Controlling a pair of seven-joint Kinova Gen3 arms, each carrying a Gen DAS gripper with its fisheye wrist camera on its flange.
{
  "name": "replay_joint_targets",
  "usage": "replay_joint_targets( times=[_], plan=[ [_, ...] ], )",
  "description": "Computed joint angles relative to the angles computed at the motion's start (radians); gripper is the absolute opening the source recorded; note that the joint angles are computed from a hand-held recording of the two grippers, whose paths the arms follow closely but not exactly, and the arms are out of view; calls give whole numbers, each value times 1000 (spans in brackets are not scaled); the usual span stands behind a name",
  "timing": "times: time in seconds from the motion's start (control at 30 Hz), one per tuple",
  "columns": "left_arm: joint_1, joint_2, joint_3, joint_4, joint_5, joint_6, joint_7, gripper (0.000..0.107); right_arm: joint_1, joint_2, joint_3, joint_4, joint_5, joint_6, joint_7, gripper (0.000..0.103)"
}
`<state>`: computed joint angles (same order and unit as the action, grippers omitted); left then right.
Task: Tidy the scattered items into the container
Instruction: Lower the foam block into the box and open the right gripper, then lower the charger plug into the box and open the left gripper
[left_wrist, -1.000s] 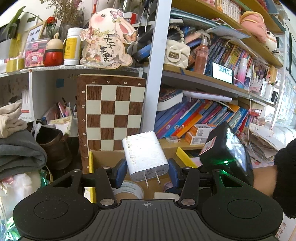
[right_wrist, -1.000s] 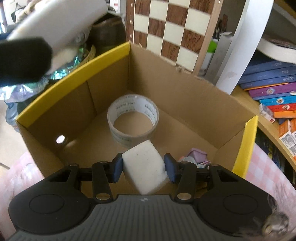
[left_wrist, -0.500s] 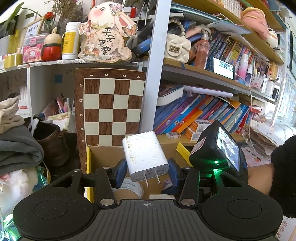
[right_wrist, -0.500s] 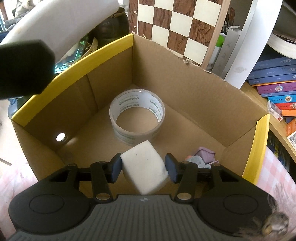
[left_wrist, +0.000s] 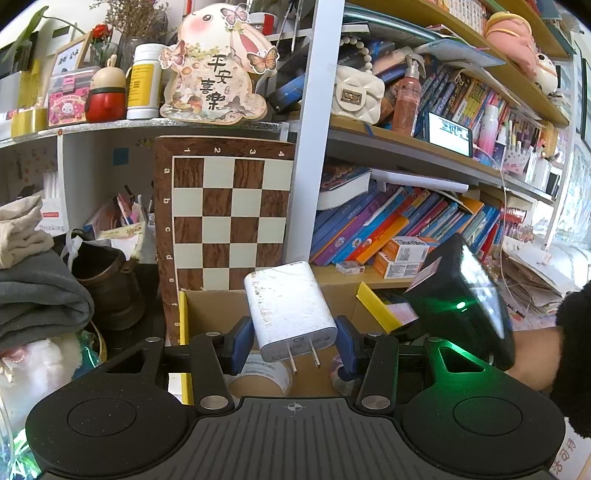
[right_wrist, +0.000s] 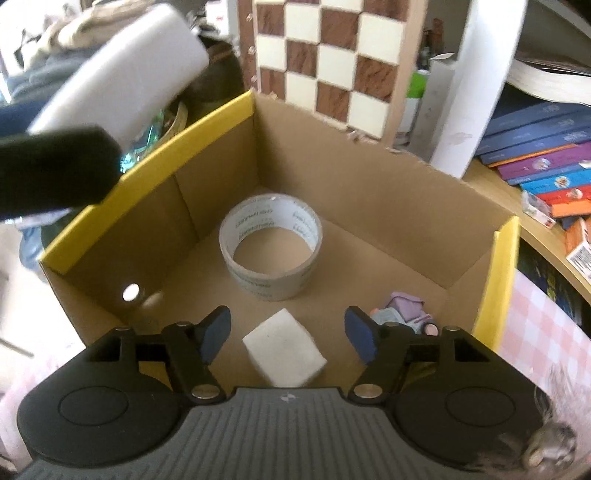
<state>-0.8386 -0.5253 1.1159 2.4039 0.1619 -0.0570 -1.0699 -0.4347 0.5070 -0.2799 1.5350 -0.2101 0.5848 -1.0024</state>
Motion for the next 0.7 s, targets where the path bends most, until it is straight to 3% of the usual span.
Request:
replay_joint_targets(
  times=[0.5, 0.7],
  plan=[
    [-49, 21, 49, -23, -22, 10, -16, 46, 201, -186, -170, 257, -251, -223, 222, 72],
    [-84, 93, 77, -54, -48, 35, -50, 46, 290, -246, -229, 328, -396, -276, 346, 72]
  ],
)
